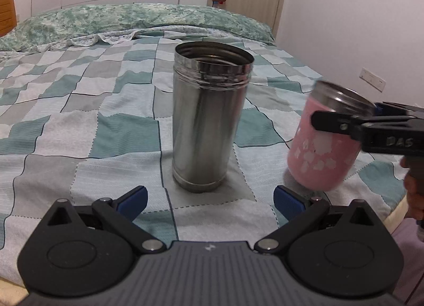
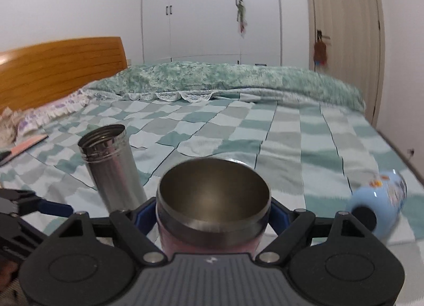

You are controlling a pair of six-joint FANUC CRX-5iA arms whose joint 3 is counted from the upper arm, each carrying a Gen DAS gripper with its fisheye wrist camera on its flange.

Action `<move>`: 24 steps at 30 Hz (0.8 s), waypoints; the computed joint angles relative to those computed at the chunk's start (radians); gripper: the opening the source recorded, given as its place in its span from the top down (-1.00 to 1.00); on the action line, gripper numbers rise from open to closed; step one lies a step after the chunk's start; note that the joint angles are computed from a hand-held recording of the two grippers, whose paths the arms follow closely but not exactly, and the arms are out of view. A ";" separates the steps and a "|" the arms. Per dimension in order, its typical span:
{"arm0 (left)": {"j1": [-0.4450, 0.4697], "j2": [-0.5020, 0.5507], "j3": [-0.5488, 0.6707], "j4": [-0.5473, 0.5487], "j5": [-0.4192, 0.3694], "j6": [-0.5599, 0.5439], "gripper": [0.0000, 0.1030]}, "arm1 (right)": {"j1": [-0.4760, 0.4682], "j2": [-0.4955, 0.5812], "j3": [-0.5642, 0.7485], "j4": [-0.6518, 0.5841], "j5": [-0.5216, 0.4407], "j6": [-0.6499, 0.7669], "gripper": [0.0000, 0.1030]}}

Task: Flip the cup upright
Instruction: 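Rotate the held pink cup with the right gripper until its rim faces up, then lower the upright pink cup beside the steel thermos and open the right gripper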

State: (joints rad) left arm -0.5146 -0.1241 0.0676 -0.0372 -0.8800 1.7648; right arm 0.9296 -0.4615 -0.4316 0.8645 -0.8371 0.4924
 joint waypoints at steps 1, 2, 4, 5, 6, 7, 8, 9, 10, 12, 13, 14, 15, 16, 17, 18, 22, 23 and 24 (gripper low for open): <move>0.000 0.002 0.002 -0.005 -0.001 0.004 -1.00 | -0.004 0.015 0.001 0.015 0.008 0.003 -0.63; -0.001 0.003 0.004 -0.009 -0.001 0.008 -1.00 | -0.007 0.025 -0.001 0.029 0.015 0.001 -0.63; 0.000 0.005 0.007 -0.014 -0.004 0.012 -1.00 | -0.011 0.042 -0.002 0.043 0.025 0.006 -0.63; 0.000 0.007 0.007 -0.016 -0.004 0.015 -1.00 | -0.018 0.051 -0.001 0.049 0.035 0.007 -0.63; 0.001 0.008 0.008 -0.017 -0.003 0.017 -1.00 | -0.017 0.051 -0.009 0.057 0.038 0.002 -0.63; 0.001 0.008 0.008 -0.019 -0.003 0.020 -1.00 | -0.018 0.054 -0.015 0.070 0.043 -0.006 -0.63; -0.001 0.009 0.009 -0.024 -0.004 0.024 -1.00 | -0.023 0.060 -0.022 0.084 0.052 -0.015 -0.63; -0.001 0.009 0.009 -0.026 -0.004 0.027 -1.00 | -0.028 0.062 -0.033 0.095 0.061 -0.024 -0.63; -0.002 0.009 0.009 -0.027 -0.003 0.028 -1.00 | -0.033 0.059 -0.046 0.104 0.074 -0.035 -0.63; -0.002 0.010 0.009 -0.028 -0.002 0.029 -1.00 | -0.048 0.049 -0.081 0.154 0.112 -0.068 -0.63; -0.002 0.010 0.010 -0.030 -0.004 0.030 -1.00 | -0.049 0.047 -0.090 0.168 0.118 -0.076 -0.63; -0.004 0.010 0.012 -0.035 -0.006 0.035 -1.00 | -0.050 0.045 -0.099 0.185 0.125 -0.084 -0.63; -0.006 0.010 0.012 -0.039 -0.006 0.039 -1.00 | -0.049 0.044 -0.102 0.194 0.126 -0.087 -0.63; -0.008 0.009 0.012 -0.042 -0.005 0.043 -1.00 | -0.050 0.041 -0.108 0.200 0.130 -0.092 -0.63; -0.010 0.007 0.012 -0.047 -0.005 0.048 -1.00 | -0.051 0.039 -0.109 0.200 0.132 -0.095 -0.63; -0.015 0.006 0.013 -0.056 -0.005 0.055 -1.00 | -0.053 0.037 -0.108 0.194 0.134 -0.094 -0.63; -0.043 -0.007 0.018 -0.102 -0.008 0.096 -1.00 | -0.068 0.000 -0.132 0.200 0.172 -0.129 -0.81; -0.050 -0.012 0.016 -0.111 -0.003 0.106 -1.00 | -0.073 -0.016 -0.151 0.242 0.183 -0.166 -0.97; -0.060 -0.017 0.016 -0.122 0.002 0.120 -1.00 | -0.077 -0.035 -0.172 0.284 0.193 -0.198 -1.00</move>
State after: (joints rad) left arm -0.5748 -0.1412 0.0836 -0.1597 -0.8784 1.8844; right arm 0.8531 -0.4965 -0.6032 1.1487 -0.6441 0.2947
